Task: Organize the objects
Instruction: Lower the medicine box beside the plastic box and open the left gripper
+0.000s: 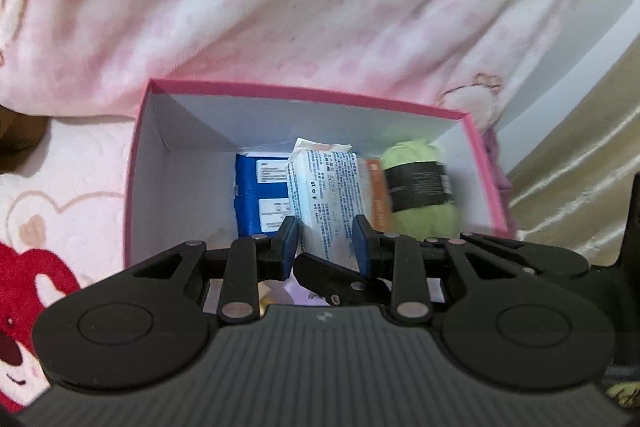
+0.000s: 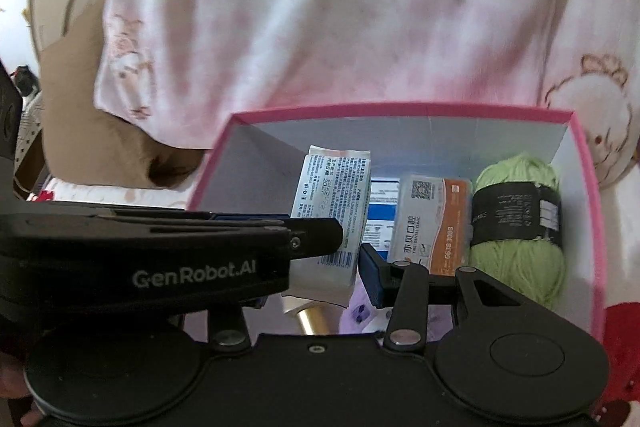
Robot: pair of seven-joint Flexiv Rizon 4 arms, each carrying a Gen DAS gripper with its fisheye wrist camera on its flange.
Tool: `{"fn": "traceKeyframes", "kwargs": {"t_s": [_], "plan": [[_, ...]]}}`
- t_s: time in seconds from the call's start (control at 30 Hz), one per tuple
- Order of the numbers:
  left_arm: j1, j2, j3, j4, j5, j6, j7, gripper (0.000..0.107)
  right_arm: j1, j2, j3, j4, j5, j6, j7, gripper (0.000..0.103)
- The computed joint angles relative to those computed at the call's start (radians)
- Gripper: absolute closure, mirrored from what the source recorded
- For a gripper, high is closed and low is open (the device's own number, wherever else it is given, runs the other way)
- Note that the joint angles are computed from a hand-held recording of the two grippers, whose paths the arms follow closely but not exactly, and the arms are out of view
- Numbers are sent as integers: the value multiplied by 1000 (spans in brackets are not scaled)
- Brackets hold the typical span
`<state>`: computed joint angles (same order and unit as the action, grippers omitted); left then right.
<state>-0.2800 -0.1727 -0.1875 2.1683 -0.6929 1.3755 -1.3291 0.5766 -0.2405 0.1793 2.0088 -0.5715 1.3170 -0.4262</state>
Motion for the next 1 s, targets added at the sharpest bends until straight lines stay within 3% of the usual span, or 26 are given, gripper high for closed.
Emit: {"fn": "traceKeyframes", "kwargs": {"t_s": [0.1,0.2,0.37,0.47,0.6,0.7,1.0], "plan": [[12,-44,-8,-19,3,8,6,79,4,-42,-7,-28,8,-13,-5,55],[48,-79,-68,-22,-103,31,84,79,13,-74,-13,-63,19,-63,-14,56],[66,-126,-91,-39,-147,43,104,79,37,-112,-37,-104,-15,-124,-18,57],[95,-134,-142,-32,-246,62,169,81,37,-123,-36,-116,-14,-134,-28,57],[92,-144,-154,-38,-317,65,223,84,30,-110,-21,-104,0,-132,-55,54],[67,-157,-120,-47,-285,48,199,84,43,-76,-36,-62,-50,-117,-43,54],[57,-169,-134,-38,-274,109,193,81,26,-18,-69,49,-257,-33,110,54]]}}
